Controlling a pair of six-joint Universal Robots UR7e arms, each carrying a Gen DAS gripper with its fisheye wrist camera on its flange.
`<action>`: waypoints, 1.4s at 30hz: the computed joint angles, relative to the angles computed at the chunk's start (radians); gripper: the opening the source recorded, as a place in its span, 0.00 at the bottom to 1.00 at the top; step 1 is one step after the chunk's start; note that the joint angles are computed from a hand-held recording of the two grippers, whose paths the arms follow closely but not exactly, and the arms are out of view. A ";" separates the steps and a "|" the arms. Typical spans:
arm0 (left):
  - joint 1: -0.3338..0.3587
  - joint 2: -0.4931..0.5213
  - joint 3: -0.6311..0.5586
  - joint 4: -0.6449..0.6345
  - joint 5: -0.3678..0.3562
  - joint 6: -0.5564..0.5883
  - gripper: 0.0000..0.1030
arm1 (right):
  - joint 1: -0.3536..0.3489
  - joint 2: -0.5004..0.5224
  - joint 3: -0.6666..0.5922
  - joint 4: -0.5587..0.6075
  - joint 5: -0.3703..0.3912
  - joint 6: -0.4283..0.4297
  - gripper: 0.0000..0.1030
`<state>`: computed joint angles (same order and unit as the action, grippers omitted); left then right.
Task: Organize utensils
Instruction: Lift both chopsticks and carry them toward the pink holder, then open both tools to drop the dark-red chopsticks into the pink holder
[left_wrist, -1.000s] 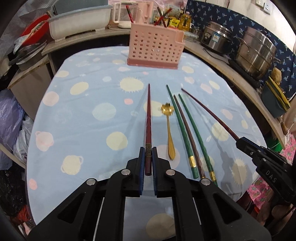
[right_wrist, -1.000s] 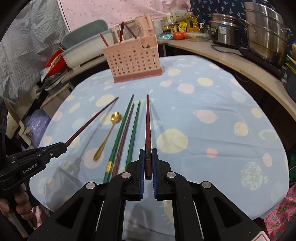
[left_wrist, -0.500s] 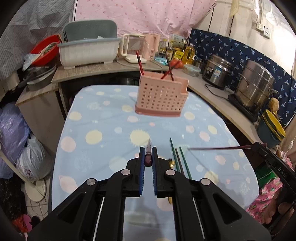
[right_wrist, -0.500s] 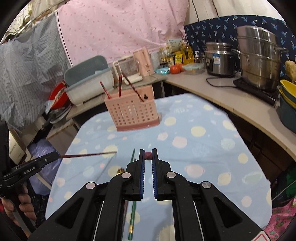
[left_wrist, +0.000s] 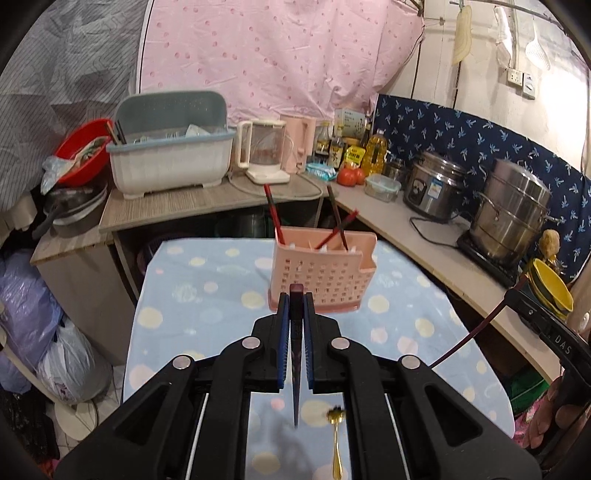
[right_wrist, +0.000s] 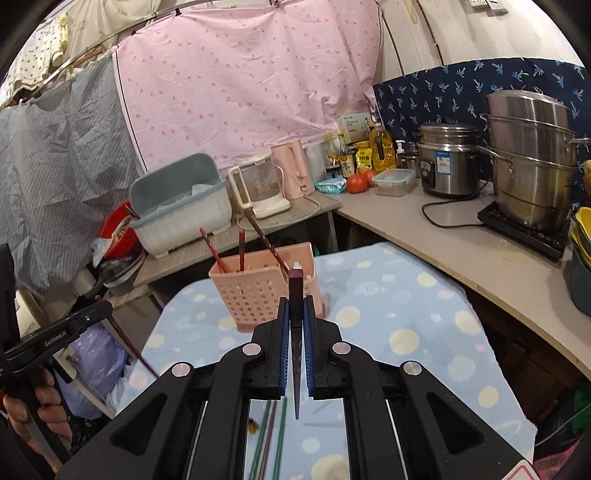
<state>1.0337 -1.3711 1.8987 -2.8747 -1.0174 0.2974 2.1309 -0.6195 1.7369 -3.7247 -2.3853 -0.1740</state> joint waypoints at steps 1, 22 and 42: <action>-0.001 0.011 -0.015 -0.005 0.000 0.006 0.07 | -0.003 0.000 -0.020 0.003 0.009 -0.013 0.07; -0.015 0.337 -0.530 -0.094 -0.075 0.137 0.07 | -0.063 0.196 -0.624 0.217 0.166 -0.133 0.07; 0.062 0.458 -0.611 -0.032 -0.049 0.106 0.16 | -0.135 0.281 -0.709 0.340 0.152 -0.064 0.21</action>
